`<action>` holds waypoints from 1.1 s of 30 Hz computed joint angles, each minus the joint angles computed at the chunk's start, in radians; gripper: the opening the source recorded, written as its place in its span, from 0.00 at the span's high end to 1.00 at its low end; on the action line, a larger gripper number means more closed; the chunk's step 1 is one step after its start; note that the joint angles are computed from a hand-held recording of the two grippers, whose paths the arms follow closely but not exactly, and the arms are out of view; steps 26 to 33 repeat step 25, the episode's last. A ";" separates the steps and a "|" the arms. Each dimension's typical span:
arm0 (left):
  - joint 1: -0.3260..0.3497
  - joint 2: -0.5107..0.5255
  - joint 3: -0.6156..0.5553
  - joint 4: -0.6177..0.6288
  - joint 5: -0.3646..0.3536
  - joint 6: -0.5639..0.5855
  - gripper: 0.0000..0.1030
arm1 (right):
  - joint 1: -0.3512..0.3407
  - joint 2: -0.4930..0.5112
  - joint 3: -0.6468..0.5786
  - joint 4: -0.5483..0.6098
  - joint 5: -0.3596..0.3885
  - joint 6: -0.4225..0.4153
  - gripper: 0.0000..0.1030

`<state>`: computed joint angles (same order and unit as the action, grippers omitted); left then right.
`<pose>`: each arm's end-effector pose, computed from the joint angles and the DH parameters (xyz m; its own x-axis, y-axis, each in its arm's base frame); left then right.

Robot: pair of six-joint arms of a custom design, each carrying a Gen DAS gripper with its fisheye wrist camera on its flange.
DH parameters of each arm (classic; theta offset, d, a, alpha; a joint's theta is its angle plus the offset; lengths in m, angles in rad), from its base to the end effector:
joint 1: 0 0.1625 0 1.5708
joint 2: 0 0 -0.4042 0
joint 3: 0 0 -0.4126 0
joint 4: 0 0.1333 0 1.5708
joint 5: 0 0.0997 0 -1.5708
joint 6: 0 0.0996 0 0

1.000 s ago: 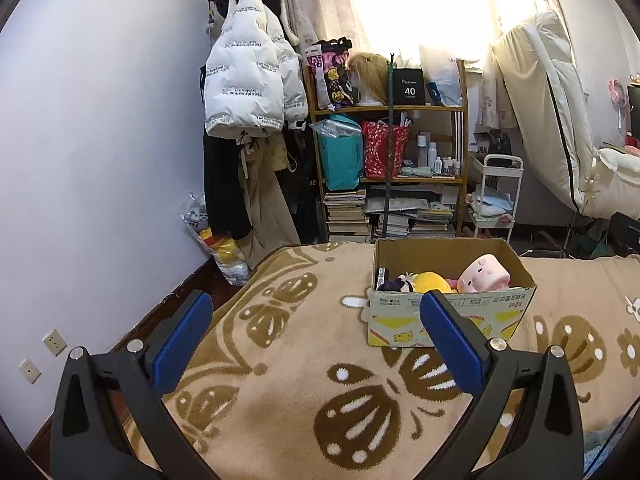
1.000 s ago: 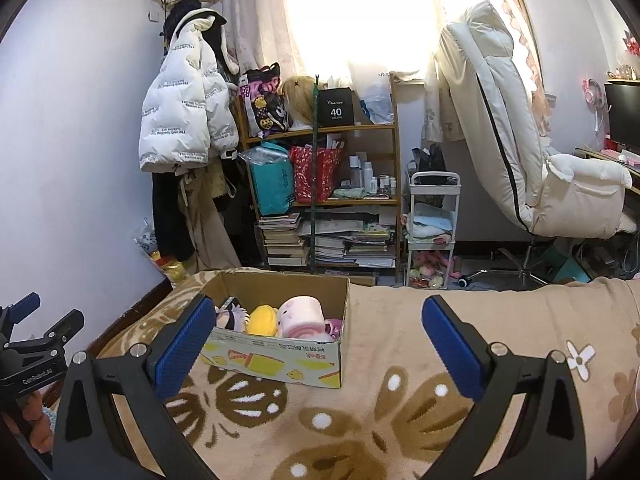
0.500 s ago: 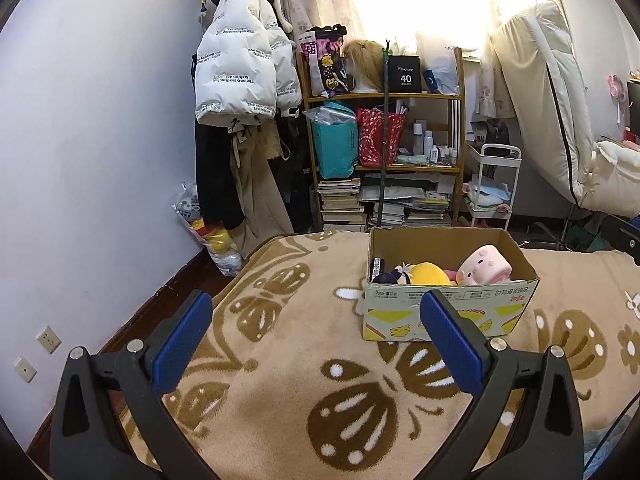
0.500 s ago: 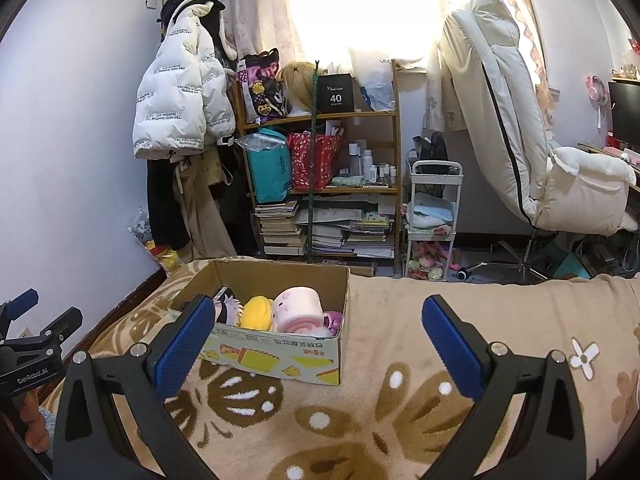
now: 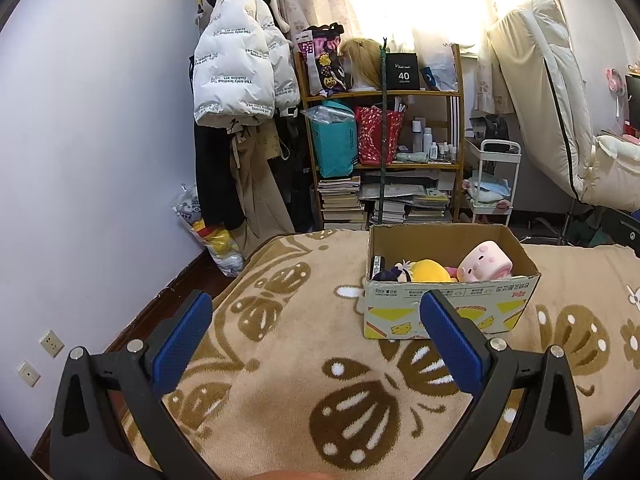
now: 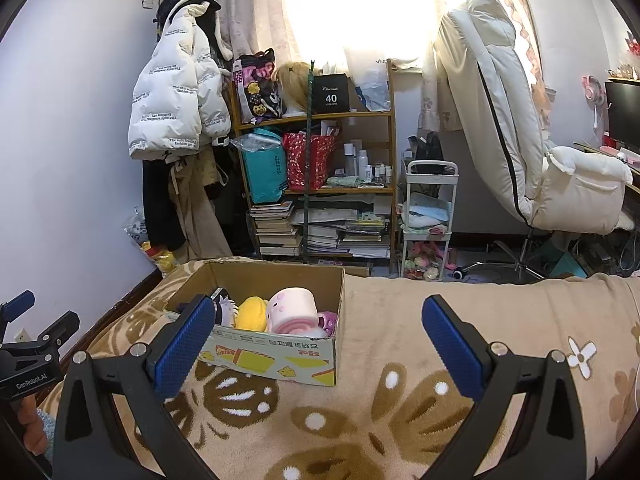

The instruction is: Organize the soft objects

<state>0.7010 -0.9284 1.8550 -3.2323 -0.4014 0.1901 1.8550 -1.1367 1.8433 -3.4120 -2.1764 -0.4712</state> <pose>-0.3058 -0.5525 0.1942 -0.6035 -0.0073 -0.7973 0.6935 0.4887 -0.5294 0.2418 -0.5546 0.3171 -0.7783 0.0518 0.6257 -0.5295 0.4815 -0.6984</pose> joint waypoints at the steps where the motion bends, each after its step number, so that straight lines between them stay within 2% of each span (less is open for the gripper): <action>1: 0.000 0.000 0.000 -0.001 0.001 0.002 0.01 | 0.000 -0.001 0.000 0.002 0.000 -0.001 0.00; 33: 0.006 -0.004 0.001 0.071 -0.009 -0.043 0.01 | -0.005 0.000 0.013 -0.012 -0.016 0.003 0.00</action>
